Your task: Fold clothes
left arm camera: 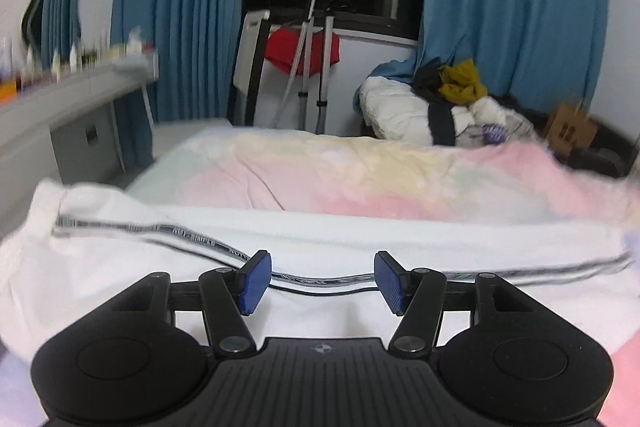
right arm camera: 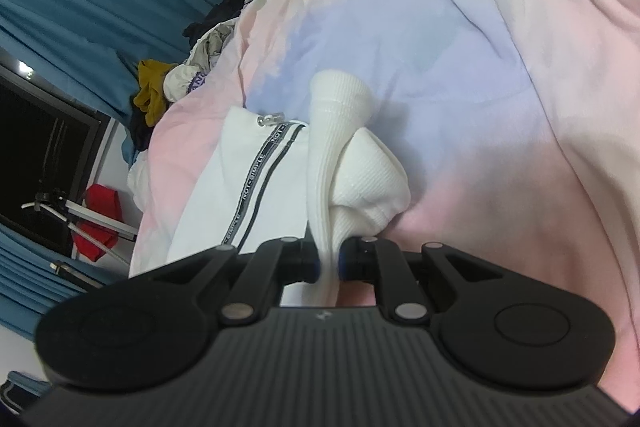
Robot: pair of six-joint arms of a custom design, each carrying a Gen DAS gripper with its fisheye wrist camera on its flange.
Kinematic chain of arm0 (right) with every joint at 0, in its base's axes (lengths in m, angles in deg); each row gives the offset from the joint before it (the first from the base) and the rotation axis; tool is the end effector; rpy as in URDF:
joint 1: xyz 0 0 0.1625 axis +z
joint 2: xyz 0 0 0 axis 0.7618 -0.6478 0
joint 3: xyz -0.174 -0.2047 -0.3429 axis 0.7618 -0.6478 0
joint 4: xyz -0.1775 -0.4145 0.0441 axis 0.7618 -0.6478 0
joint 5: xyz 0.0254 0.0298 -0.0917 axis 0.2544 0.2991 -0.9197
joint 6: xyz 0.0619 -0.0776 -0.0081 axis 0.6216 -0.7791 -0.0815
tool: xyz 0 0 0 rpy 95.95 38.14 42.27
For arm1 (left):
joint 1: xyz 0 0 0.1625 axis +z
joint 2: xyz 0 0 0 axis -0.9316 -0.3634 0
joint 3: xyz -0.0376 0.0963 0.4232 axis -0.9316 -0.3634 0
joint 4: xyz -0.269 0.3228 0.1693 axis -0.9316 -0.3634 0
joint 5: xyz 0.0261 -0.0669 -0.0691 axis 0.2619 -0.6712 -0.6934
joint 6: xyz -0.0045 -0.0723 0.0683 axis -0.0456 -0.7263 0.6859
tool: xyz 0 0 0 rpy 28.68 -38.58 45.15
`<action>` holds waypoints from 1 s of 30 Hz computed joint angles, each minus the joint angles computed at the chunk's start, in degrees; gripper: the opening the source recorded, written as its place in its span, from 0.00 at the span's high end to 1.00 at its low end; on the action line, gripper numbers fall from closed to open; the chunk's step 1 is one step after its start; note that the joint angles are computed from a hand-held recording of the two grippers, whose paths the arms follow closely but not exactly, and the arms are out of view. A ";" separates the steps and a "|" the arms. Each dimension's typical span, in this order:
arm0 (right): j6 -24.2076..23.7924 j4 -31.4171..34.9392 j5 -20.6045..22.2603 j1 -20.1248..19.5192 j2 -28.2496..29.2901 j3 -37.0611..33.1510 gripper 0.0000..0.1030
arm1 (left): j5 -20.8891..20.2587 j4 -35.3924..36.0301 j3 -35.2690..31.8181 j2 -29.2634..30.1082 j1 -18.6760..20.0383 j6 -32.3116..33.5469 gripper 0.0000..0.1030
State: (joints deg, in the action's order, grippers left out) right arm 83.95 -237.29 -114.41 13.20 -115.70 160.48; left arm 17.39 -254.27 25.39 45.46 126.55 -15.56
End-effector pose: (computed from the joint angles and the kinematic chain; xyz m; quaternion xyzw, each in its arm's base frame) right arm -0.1942 -0.6234 0.3613 -0.3869 -0.6635 0.6315 0.1065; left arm -0.2599 -0.7722 0.0829 0.3162 0.8227 -0.3974 0.2555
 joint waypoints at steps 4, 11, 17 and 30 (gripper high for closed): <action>-0.77 -0.10 -0.22 0.09 0.13 -0.12 0.89 | 1.98 3.38 -3.59 2.78 1.71 -2.22 0.44; -2.31 0.17 -1.63 0.63 0.58 -0.77 0.89 | 2.95 11.13 -7.09 4.31 3.79 -5.97 0.45; -2.12 -0.17 -1.41 0.54 0.76 -0.80 0.89 | 1.64 11.64 -6.47 3.82 4.06 -7.78 0.45; -2.73 -8.08 -1.53 2.01 2.17 -1.21 0.89 | 3.07 12.73 -5.37 3.00 3.38 -8.63 0.47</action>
